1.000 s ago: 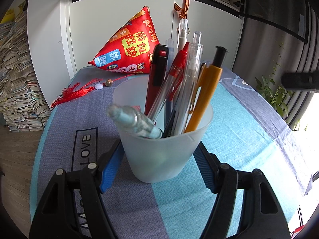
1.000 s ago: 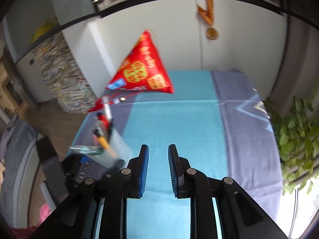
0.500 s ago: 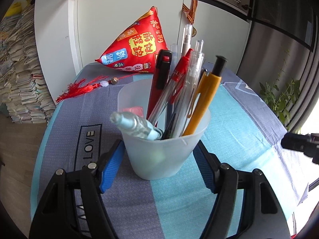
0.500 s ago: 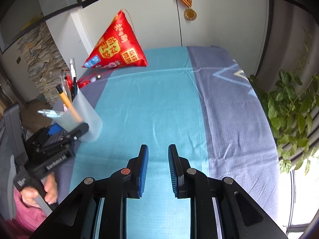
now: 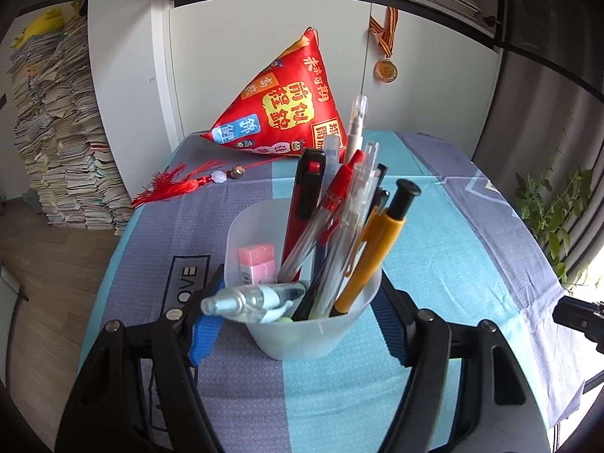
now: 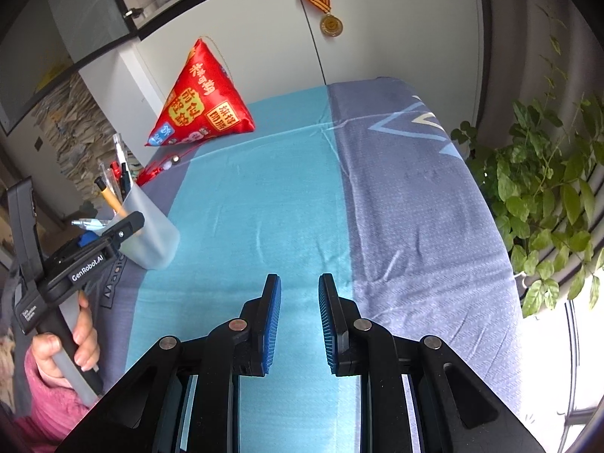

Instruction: Organize stationery

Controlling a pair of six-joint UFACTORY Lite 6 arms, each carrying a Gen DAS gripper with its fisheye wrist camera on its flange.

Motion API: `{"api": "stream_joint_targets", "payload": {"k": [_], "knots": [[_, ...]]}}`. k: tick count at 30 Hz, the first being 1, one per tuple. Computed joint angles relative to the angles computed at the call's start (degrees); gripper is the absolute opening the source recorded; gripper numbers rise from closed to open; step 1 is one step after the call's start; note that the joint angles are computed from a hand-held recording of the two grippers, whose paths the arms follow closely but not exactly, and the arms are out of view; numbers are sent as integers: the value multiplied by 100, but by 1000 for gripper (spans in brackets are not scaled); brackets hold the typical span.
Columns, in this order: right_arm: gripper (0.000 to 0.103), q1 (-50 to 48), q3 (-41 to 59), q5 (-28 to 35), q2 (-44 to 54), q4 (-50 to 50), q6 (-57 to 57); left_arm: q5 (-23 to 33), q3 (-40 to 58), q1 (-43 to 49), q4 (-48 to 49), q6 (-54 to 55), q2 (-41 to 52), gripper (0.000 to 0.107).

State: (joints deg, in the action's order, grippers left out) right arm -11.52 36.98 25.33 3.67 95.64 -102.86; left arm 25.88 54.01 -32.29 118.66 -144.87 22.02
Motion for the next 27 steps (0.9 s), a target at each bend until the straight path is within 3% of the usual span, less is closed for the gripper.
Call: {"api": "stream_joint_targets", "payload": {"k": [19, 27], "knots": [[21, -1122, 188, 836, 656, -134, -497, 463, 572, -411, -1326, 1083, 180, 66], [21, -1365, 257, 988, 853, -181, -585, 341, 1213, -501, -1517, 1429, 587, 66]]}}
